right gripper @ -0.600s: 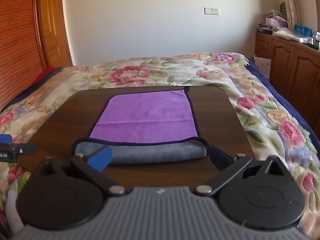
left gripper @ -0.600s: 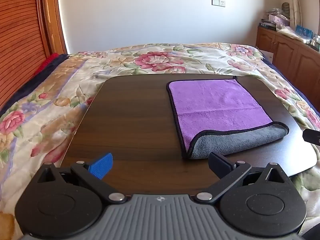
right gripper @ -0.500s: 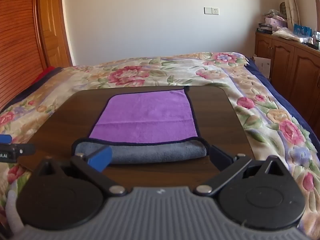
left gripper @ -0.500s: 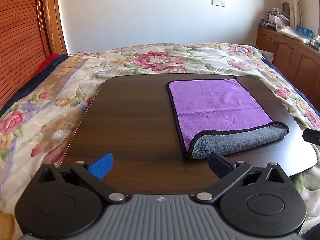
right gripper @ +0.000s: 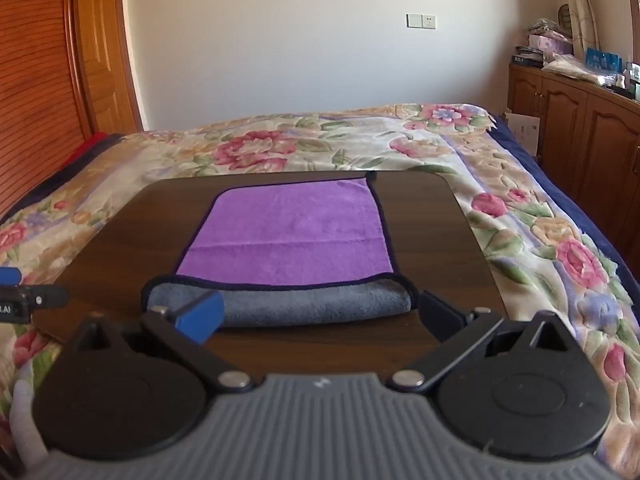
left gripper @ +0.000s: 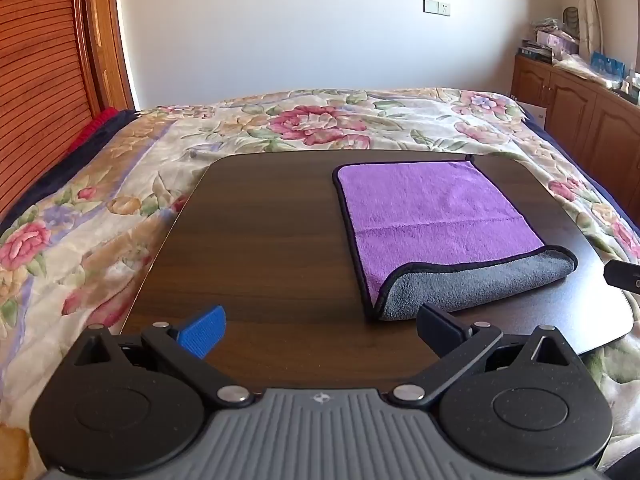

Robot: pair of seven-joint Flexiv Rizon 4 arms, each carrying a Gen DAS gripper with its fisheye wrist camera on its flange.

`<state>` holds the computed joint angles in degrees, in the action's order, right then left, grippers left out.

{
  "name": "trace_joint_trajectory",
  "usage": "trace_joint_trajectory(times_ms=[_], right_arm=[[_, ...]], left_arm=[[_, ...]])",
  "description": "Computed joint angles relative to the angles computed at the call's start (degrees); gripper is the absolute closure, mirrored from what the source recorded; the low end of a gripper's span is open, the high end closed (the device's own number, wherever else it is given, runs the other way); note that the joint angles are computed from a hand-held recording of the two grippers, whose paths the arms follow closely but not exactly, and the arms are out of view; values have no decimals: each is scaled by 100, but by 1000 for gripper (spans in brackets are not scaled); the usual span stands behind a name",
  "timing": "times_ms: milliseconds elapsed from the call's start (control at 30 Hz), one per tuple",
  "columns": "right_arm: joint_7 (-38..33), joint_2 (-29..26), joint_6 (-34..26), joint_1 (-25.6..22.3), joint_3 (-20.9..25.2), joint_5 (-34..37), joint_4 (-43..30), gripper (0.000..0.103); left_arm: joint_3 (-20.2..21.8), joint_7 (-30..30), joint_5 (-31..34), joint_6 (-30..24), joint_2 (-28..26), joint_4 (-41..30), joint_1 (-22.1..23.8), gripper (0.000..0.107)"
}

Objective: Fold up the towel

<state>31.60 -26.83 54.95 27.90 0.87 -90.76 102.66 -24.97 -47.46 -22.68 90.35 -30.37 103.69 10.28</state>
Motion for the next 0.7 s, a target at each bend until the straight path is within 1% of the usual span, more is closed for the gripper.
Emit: trace_joint_trajectory(times_ms=[133,167,300,700], right_arm=[[-78,-23,-29,30,12,92,-48,0],[-6,-42,27,1,-23,9,-22,0],[-4,-33,19,1,-15,10,-25,0],[-51,-9,-2,14,-9,68,-5,0]], left_arm=[[-10,-2,6,9,-3,1,7,7],[-9,-2,9,7,-3,1,9,7],[79,-26,4,-88,16,-79,-57,7],[27,82,-79,-39,34,-25,-18,7]])
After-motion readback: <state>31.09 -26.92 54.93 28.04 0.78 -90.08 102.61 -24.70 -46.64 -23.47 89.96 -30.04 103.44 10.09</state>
